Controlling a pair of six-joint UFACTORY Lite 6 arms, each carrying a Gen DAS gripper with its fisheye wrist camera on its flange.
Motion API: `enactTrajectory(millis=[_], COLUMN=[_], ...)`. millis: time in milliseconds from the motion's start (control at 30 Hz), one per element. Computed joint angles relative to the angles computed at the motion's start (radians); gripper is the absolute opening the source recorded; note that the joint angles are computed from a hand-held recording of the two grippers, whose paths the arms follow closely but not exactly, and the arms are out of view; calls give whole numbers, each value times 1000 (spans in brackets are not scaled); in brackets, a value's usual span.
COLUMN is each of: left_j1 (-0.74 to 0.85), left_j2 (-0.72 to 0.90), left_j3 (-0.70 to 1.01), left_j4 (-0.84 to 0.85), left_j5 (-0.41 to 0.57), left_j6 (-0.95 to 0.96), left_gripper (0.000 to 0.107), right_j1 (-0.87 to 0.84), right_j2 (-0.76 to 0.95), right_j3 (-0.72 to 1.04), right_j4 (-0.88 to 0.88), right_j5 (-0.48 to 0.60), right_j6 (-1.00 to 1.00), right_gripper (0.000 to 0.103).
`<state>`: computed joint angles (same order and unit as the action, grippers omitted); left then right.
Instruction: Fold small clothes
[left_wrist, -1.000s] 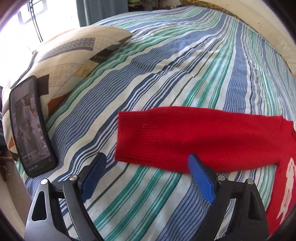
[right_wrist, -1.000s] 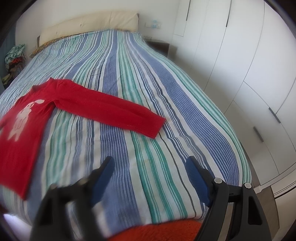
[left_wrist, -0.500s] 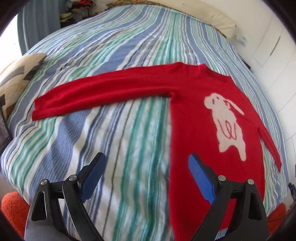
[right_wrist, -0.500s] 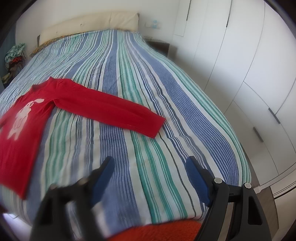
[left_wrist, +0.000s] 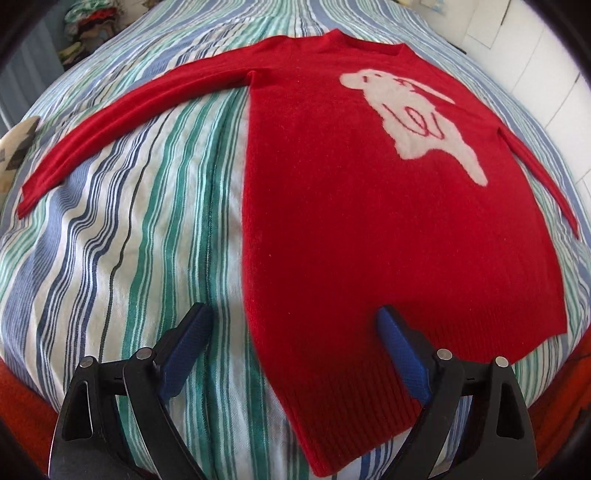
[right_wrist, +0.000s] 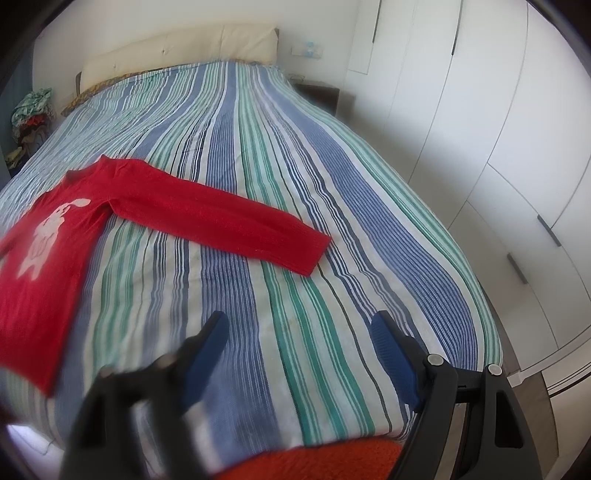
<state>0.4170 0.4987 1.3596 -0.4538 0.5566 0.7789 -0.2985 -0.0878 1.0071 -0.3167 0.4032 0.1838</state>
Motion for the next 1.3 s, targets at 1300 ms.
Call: enactTrajectory(millis=[1300], left_j1=[83], left_j2=[-69], left_j3=[3], left_j4=[-109], left_j5=[128], left_j6=[44], left_gripper=[96], right_j1=[-20], right_j2=[-4], right_j3=[16], right_j4=[81], right_j5=[21], right_j6=[-69], right_gripper=[79])
